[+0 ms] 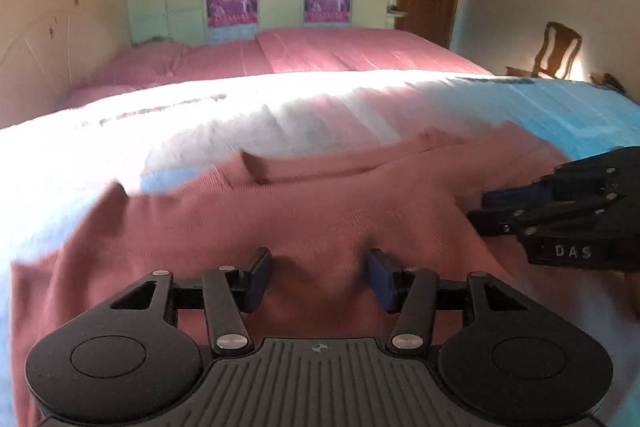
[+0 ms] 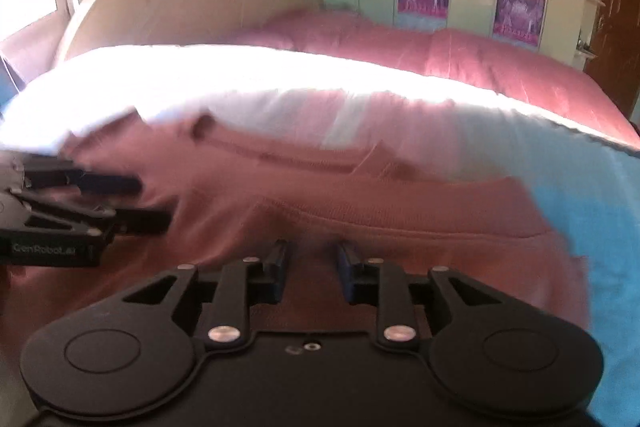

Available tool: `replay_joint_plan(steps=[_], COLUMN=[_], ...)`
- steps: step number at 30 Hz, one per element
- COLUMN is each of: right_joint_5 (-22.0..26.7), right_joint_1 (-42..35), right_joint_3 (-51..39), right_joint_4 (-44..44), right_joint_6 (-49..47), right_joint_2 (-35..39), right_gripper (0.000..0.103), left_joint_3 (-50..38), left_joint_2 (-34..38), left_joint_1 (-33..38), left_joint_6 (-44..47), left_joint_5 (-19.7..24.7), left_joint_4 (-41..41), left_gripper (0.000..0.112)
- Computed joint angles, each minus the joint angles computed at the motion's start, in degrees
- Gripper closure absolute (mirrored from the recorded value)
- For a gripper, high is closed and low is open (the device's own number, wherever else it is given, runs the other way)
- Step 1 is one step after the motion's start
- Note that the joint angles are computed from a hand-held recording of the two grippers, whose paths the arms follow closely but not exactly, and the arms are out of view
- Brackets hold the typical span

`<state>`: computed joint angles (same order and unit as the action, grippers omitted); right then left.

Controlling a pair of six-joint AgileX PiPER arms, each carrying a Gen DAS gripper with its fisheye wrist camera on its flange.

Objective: Fold small clothes

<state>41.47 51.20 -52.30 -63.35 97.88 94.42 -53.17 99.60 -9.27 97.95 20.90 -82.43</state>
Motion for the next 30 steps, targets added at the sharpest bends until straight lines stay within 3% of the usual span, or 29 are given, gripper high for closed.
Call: replay_joint_plan(steps=[4, 6, 9, 10, 12, 13, 15, 17, 19, 20, 22, 24, 26, 28, 30], right_joint_5=[3.33, 4.13, 3.12, 4.09, 7.24, 8.65, 11.79, 8.95, 6.81, 6.51, 7.60, 5.83, 6.70, 7.00, 8.32], right_joint_1=[-3.14, -5.22, -7.10, -6.47, -3.70, -2.24, -1.01, -3.76, -5.79, -5.76, -4.95, -7.84, -9.58, -10.77, -9.06], right_joint_3=[1.43, 4.85, 7.38, 6.62, 4.41, 3.88, 2.55, 5.61, 7.69, 7.66, 6.36, 4.05, 4.25, 4.91, 4.01], right_joint_4=[-1.15, -1.05, -0.32, 0.41, 1.40, 0.47, 0.93, 1.05, 1.47, 0.74, -2.00, 1.30, 1.68, 3.82, 6.44], right_joint_6=[1.20, 1.47, 0.84, -0.15, -1.83, -1.70, -3.81, 0.68, 3.16, 3.78, 4.90, 0.86, 0.55, -0.02, -0.79], right_joint_2=[-1.64, -4.16, -7.11, -6.62, -5.13, -4.22, -1.64, -4.50, -7.53, -8.13, -7.01, -4.81, -4.05, -5.75, -7.64], right_gripper=[0.085, 0.085, 0.084, 0.079, 0.057, 0.039, 0.050, 0.051, 0.058, 0.076, 0.095, 0.098, 0.099, 0.098, 0.080], left_joint_3=[-2.87, -4.31, -3.13, -2.59, -0.76, -0.48, -1.38, -3.95, -3.55, -4.30, -6.27, -8.90, -9.58, -8.00, -3.50], left_joint_2=[0.29, 2.42, 2.38, 2.26, 1.44, 1.56, 2.44, 3.43, 2.60, 2.74, 3.97, 6.63, 7.65, 5.91, 1.76], left_joint_1=[3.35, 8.58, 11.50, 11.72, 11.40, 11.19, 11.71, 12.67, 12.31, 11.40, 9.16, 8.48, 9.80, 8.44, 8.13], left_joint_6=[-5.44, -3.18, 3.61, 4.58, 9.95, 11.48, 9.18, 3.34, 5.35, 6.06, 4.26, -1.65, -1.22, -0.68, 4.69], left_joint_5=[-3.62, 0.10, 0.42, 0.57, -0.54, -0.87, -0.07, 1.18, 1.43, 1.14, -1.19, -2.59, -1.82, -7.14, -6.15], left_joint_4=[8.44, 6.45, 0.06, -1.41, -5.86, -7.20, -5.70, -1.12, -3.47, -3.74, -1.70, 3.02, 1.16, -0.60, -8.78], left_gripper=[0.058, 0.057, 0.057, 0.057, 0.055, 0.054, 0.053, 0.053, 0.053, 0.053, 0.053, 0.053, 0.051, 0.049, 0.049])
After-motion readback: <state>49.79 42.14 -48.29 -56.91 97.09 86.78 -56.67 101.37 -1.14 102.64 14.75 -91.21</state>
